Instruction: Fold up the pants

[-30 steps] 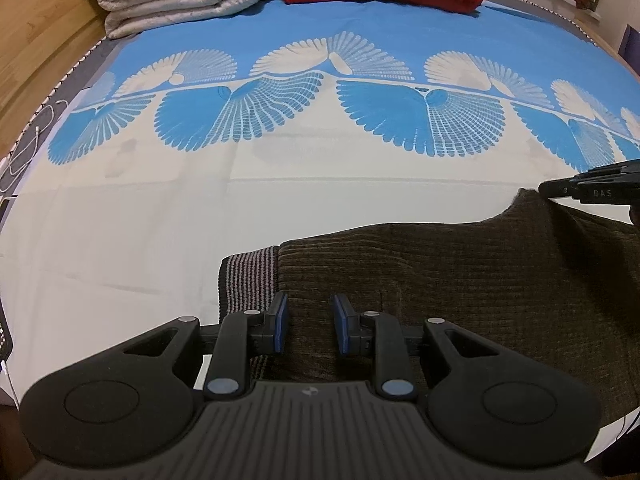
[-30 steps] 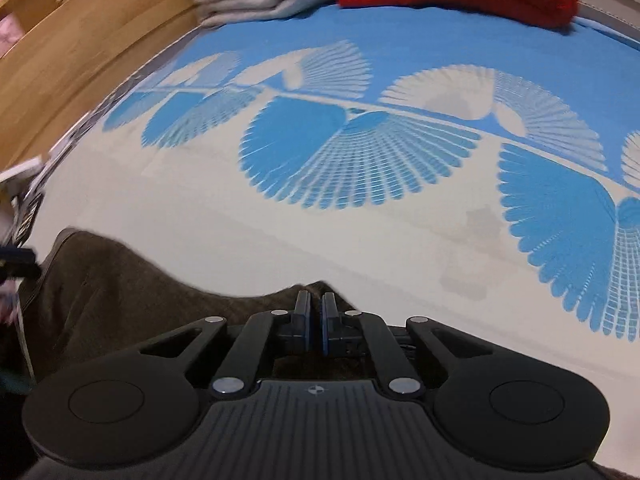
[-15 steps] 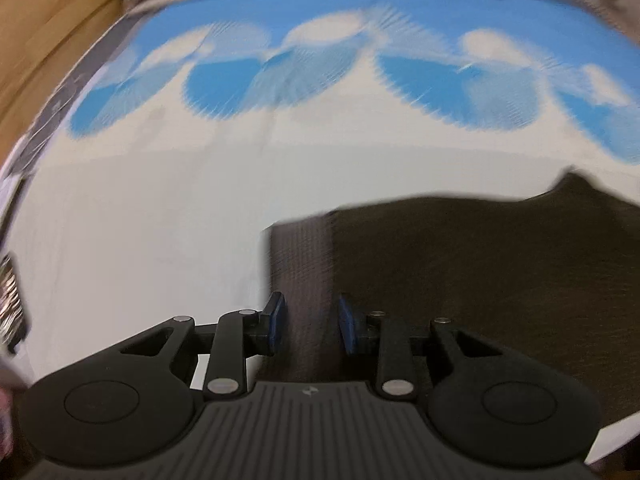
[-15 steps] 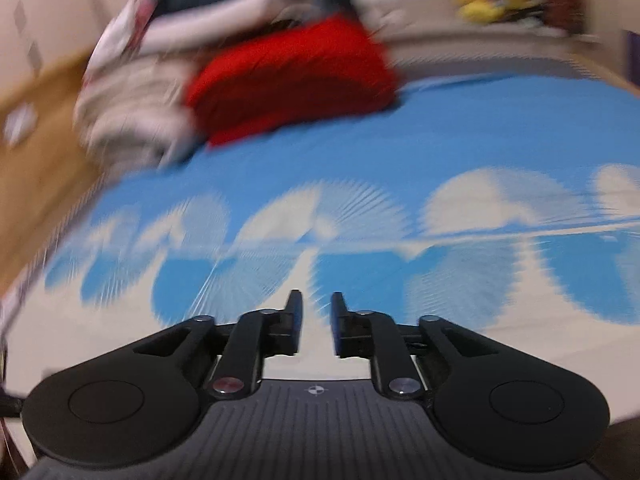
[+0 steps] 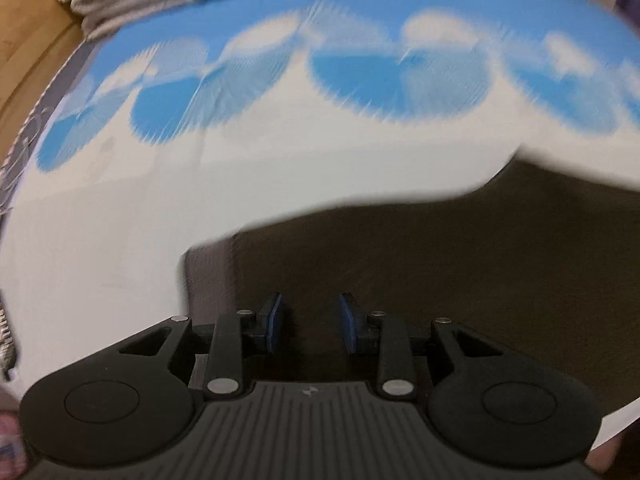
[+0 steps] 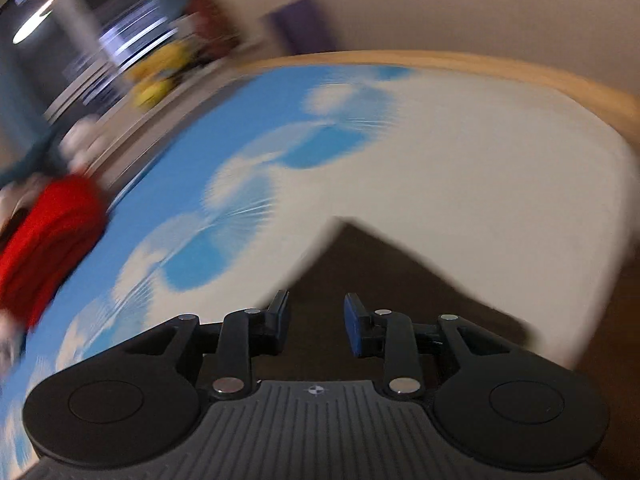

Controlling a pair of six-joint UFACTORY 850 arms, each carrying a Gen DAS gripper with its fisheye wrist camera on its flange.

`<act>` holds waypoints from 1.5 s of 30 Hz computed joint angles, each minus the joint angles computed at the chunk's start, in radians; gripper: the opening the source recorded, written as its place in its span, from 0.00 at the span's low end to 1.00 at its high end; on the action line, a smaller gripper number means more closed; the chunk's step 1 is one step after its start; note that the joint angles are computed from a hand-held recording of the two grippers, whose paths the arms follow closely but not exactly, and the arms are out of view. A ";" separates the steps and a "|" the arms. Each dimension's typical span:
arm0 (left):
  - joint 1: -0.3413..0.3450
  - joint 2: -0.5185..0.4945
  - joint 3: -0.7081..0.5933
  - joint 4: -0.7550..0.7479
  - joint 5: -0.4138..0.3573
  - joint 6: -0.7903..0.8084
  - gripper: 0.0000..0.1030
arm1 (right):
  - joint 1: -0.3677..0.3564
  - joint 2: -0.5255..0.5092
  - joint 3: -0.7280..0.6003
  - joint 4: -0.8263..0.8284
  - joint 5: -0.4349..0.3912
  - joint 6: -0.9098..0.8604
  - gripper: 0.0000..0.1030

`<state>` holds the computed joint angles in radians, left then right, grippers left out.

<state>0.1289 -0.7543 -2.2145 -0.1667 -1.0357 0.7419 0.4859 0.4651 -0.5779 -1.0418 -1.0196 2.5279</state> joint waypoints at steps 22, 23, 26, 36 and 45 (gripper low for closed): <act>-0.099 0.101 0.159 -0.038 0.112 0.011 0.35 | 0.026 0.075 0.187 0.098 0.071 0.492 0.35; -0.098 0.102 0.161 -0.042 0.112 0.019 0.35 | 0.017 0.086 0.203 0.087 0.101 0.514 0.35; -0.095 0.104 0.164 -0.051 0.110 0.038 0.35 | -0.035 0.084 0.221 0.092 0.175 0.527 0.35; -0.072 0.083 0.122 -0.071 0.089 0.028 0.35 | -0.024 0.022 0.179 0.046 0.123 0.544 0.16; -0.026 0.082 0.103 -0.109 0.077 0.039 0.35 | 0.202 -0.369 -0.272 -0.191 -0.270 -0.097 0.13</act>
<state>0.1030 -0.6723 -2.1117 -0.2762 -0.9584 0.7805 0.6880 0.0961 -0.8496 -1.2324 -1.2898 2.4307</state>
